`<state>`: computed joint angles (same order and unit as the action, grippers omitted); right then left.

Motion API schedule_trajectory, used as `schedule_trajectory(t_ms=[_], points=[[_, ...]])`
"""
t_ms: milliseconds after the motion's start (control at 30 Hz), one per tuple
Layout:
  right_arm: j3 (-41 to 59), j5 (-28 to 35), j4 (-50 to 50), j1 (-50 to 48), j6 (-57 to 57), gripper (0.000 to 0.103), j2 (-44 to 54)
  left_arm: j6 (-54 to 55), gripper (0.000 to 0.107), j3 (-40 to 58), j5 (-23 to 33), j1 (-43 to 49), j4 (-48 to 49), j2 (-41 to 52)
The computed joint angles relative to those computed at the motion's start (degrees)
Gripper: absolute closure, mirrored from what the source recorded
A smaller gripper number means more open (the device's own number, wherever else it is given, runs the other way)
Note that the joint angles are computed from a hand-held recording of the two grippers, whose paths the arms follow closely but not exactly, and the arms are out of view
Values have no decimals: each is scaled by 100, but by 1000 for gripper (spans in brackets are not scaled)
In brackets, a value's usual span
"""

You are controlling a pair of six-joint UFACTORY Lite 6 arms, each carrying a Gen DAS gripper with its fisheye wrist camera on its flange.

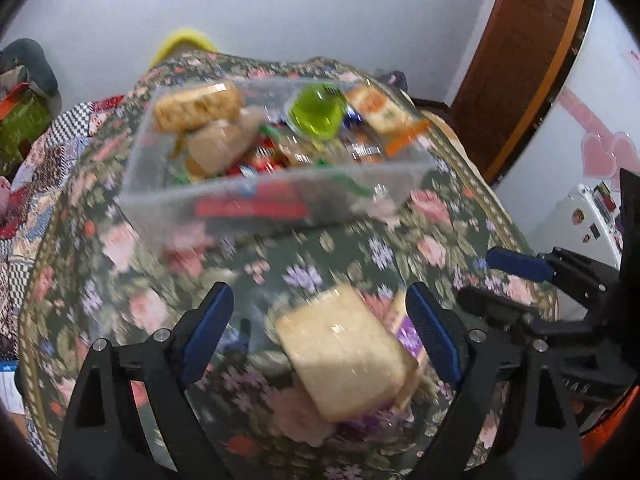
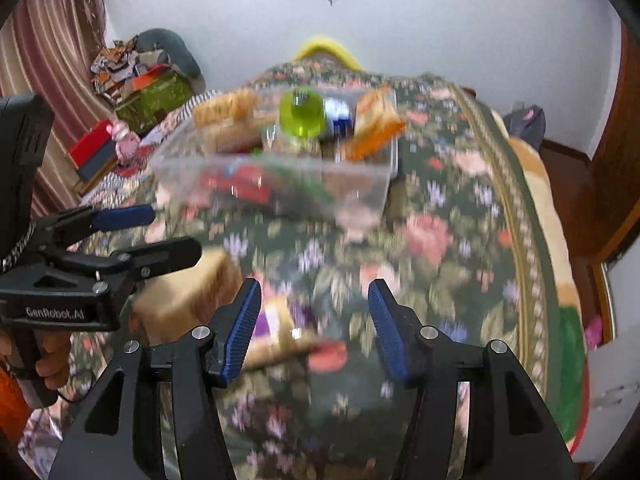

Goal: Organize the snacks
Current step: 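Grasp the wrapped bread loaf with the left tool while the right tool grasps the purple-labelled cake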

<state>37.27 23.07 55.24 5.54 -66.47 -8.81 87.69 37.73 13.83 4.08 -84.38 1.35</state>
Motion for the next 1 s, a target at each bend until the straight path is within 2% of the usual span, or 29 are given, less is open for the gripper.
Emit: schedule_trajectory(t_ms=[133, 200, 300, 433, 500, 567, 600, 667, 867, 1000], points=[[-420, -91, -97, 8, -66, 51, -91, 971, 18, -129, -270, -203, -1008, 311], [-549, -136, -43, -4, -159, 51, -59, 1505, 18, -229, -95, -41, -1484, 354], [-543, -222, 4, 63, -159, 51, 161, 1896, 18, -376, 163, 273, -1679, 339], [-389, -427, 344, 246, -310, 51, 432, 2549, 18, -523, 168, 528, -2099, 441], [-247, -514, 463, 353, -323, 51, 610, 3127, 19, -580, 142, 619, -2629, 536], [-27, -607, 544, 505, -300, 51, 884, 3595, 30, -566, 188, 748, -3069, 704], [26, -654, 429, 580, -145, 51, 940, 3544, 33, -521, 278, 845, -3015, 815], [94, -682, 317, 706, 92, 51, 963, 3687, 52, -551, 460, 1021, -3131, 812], [90, -251, 470, 912, 298, 51, 757, 3147, 52, -671, 809, 1607, -2468, 676], [266, -380, 377, 1433, 704, 50, 1068, 3044, 52, -914, 926, 1868, -2196, 316]])
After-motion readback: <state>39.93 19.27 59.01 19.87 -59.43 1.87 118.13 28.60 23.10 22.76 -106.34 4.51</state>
